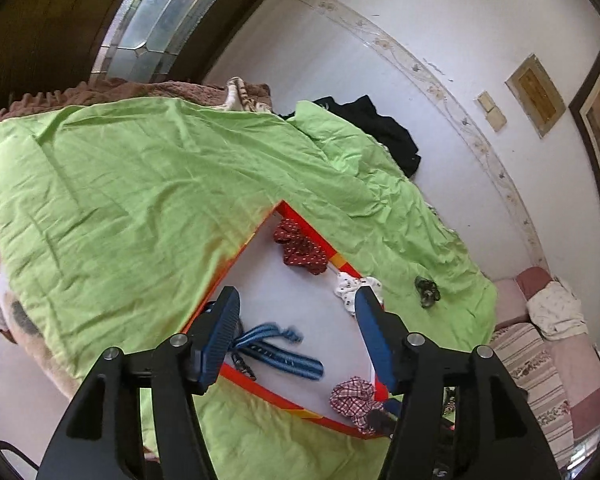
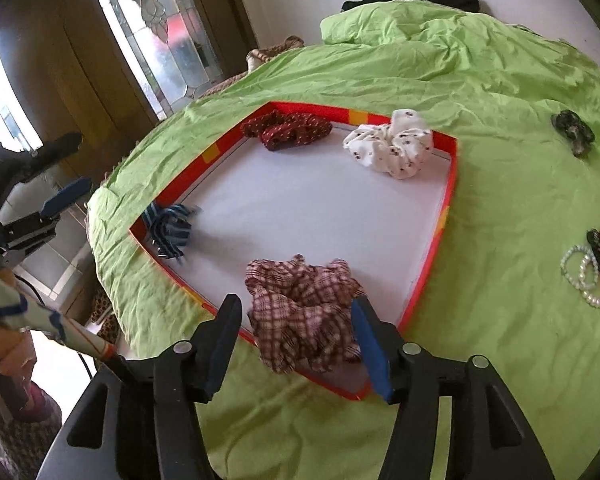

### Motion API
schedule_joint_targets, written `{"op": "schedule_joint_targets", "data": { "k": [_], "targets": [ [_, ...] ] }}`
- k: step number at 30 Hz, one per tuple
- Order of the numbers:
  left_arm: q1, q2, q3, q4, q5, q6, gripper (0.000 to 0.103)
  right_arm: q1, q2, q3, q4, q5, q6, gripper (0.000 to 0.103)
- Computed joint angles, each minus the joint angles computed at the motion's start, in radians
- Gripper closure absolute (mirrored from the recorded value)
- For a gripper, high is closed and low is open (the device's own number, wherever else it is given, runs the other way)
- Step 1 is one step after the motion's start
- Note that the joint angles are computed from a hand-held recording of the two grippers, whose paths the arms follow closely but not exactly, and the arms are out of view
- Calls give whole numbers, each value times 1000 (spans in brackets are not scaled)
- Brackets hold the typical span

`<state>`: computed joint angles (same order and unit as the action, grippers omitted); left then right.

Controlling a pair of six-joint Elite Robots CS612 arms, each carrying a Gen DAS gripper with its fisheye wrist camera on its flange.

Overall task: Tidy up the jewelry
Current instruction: 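Carry the strap and plaid scrunchie into the tray and open both tools, then move both open tools back over the remaining jewelry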

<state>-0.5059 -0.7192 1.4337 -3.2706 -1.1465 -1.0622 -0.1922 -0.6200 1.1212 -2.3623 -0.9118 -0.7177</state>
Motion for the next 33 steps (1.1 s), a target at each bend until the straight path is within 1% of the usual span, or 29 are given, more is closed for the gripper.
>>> {"op": "schedule_joint_targets", "data": {
  "k": [4,9,12,15,19,21,25,29,33],
  "targets": [
    [-8,-10,3,50,29,-16,44,-20,-6,5,13,31,16,39],
    [-22,-16,-15,129,62,-5,44,-48,-10,16,8,61,43,38],
    [-32,-14,-39,190,82,14,44,-67,-12,21,0,70,59,38],
    [-45,-9,-74,275,113,40,44,-90,-11,27,-28,69,83,37],
    [-66,9,-133,372,148,105,43,-122,-5,28,-88,47,140,36],
    [-73,21,-161,398,146,137,42,-138,1,22,-111,38,176,36],
    [-87,54,-233,446,116,209,41,-171,19,0,-151,19,263,36],
    [-100,86,-301,499,92,252,41,-197,35,-19,-180,3,339,36],
    [-113,114,-361,543,72,295,41,-214,46,-28,-205,-6,390,36]
  ]
}}
